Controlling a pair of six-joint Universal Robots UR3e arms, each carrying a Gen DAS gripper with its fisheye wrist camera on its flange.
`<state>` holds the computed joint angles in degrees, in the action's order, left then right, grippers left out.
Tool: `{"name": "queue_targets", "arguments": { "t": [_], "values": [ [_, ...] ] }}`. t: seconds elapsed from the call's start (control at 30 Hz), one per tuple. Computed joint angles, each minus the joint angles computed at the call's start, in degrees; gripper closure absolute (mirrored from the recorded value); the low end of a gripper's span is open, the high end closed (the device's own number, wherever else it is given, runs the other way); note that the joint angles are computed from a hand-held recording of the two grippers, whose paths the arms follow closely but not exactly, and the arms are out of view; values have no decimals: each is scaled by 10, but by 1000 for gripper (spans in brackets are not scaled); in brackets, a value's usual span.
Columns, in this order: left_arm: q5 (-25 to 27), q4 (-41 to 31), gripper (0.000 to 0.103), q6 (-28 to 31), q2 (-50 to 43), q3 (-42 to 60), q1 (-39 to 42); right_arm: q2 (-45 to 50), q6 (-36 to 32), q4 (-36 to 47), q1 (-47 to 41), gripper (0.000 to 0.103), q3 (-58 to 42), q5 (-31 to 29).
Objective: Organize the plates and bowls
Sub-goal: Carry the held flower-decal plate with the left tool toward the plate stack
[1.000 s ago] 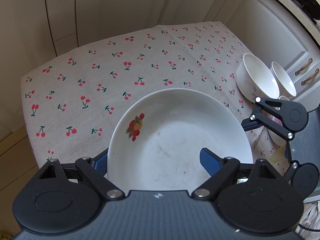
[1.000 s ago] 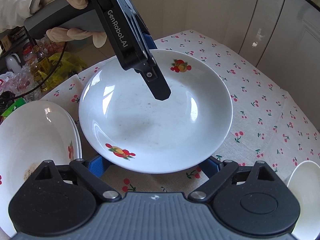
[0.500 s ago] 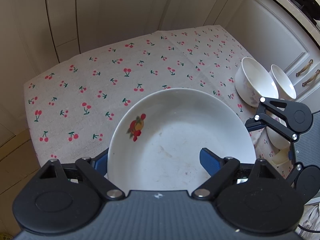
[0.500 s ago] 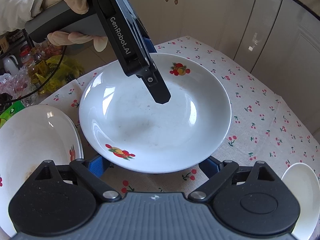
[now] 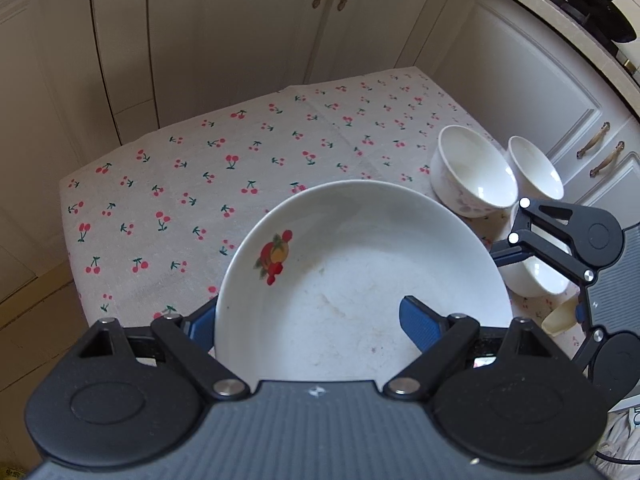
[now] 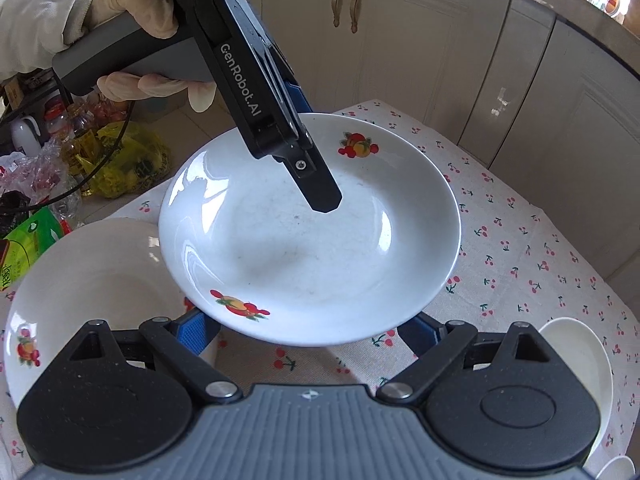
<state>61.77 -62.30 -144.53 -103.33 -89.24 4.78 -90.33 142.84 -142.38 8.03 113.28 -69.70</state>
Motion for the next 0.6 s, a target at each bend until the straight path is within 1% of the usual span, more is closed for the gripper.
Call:
{"name": "queue_targets", "arguments": {
  "t": [0.23,0.4,0.53,0.6],
  "values": [
    [0,2,13,4,87,-85,1,-83,7,26,5,7,49,0],
    [-12,-9,13,9,155,-143,12,-150,27,33,11,7,101,3],
    [-3,-17,13,14,205,-183,7,-199,41,43,19,7,139,3],
    [-7,-26,13,18,228,-202,12,-226,48,52,22,7,156,4]
  ]
}}
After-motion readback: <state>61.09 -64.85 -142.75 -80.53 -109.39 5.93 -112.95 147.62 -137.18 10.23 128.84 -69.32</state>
